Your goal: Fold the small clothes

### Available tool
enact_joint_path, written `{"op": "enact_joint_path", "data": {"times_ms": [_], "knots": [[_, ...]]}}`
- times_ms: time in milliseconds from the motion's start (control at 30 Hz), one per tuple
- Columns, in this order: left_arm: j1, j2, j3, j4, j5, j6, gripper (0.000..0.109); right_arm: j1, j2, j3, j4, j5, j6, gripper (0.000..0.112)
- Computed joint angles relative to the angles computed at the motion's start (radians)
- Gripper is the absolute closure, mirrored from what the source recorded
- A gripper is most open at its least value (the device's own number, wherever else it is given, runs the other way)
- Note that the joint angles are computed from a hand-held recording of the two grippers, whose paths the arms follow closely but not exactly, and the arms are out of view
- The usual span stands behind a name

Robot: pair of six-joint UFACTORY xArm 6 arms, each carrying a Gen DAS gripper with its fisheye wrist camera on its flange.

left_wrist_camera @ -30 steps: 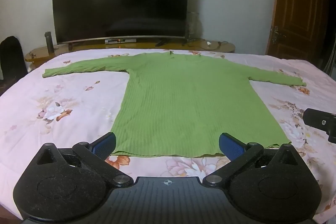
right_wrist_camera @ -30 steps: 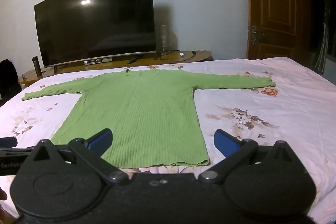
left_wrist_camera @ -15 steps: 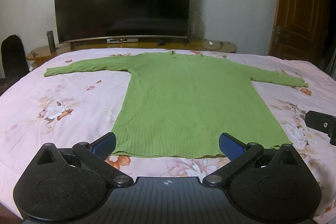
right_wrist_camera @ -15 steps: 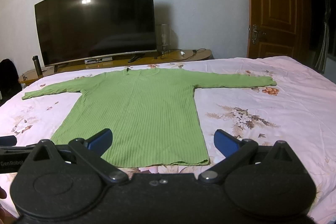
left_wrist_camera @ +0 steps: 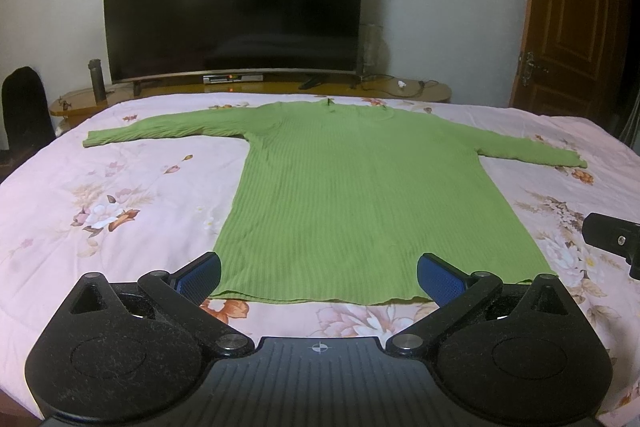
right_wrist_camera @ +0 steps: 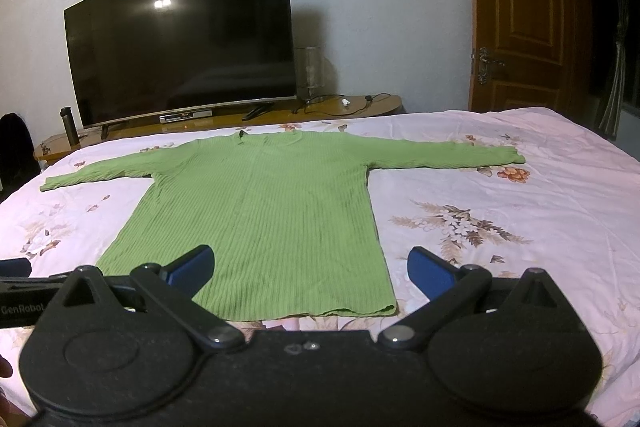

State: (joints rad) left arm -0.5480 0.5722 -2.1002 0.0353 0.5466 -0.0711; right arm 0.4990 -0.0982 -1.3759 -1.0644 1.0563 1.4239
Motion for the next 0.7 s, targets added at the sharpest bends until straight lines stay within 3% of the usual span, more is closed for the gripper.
{"op": "enact_joint_path", "data": {"times_ms": [700], "knots": [[0.007, 0.012, -0.018, -0.012, 0.002, 0.012, 0.006, 0.008, 0.010, -0.014, -0.010, 0.008, 0.003, 0.010]]}}
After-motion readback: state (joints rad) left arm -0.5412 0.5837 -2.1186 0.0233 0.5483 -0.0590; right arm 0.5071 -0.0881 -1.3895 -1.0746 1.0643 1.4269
